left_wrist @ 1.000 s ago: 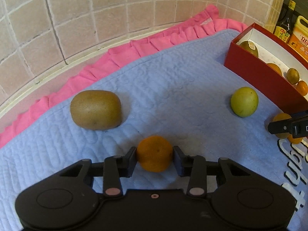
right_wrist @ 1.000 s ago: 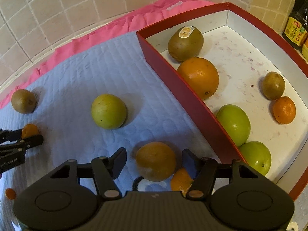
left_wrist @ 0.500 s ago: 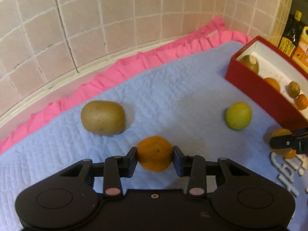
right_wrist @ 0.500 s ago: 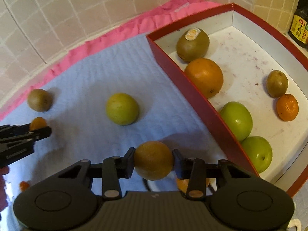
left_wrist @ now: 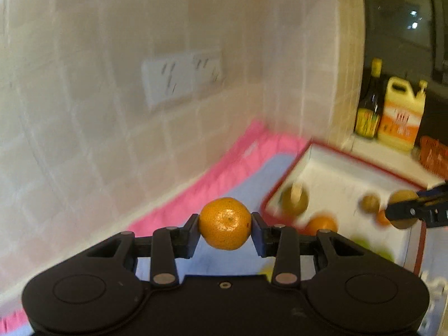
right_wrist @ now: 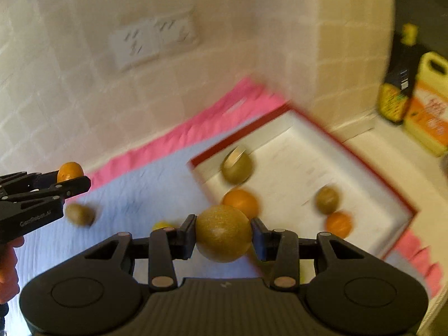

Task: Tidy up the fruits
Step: 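Close the right tool on the brown kiwi while the left tool lifts the mandarin, then carry the mandarin and kiwi over the red box and open both tools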

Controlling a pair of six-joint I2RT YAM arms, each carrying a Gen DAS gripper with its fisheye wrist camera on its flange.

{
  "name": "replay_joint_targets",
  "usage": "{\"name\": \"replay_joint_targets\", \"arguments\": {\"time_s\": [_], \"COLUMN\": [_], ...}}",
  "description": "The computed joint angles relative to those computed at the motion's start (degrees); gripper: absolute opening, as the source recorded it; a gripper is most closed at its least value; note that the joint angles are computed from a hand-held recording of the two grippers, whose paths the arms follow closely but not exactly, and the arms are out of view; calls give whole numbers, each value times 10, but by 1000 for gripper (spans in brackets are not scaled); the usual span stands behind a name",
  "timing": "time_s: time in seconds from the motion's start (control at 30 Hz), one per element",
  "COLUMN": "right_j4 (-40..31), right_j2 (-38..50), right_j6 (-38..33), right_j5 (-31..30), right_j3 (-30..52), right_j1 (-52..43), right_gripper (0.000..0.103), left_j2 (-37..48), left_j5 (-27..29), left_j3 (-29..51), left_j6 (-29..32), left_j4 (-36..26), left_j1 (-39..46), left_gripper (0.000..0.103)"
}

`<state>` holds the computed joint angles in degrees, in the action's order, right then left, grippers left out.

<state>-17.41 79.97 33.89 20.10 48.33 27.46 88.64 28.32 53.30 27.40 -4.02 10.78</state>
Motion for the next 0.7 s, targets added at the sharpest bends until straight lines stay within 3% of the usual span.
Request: {"name": "replay_joint_targets", "arguments": {"time_s": [0.17,0.33,0.7], "right_j4": [-10,11,114], "right_j2": [-80,-85,107], "right_j6": [-21,-32,-49], "right_j5": [7,-37,-184], "right_j3": [-29,-51,-29], "right_j1": [-71,-152,-247], "right_gripper": [43,43,43], "left_j2": [-12,64,406], "left_j5": [15,16,9], "left_j3": [59,166,497], "left_j6": [-52,-66,-86], "left_j4": [3,-36,-237], "left_j1": [-82,-172,-263], "left_gripper": [46,46,46]}}
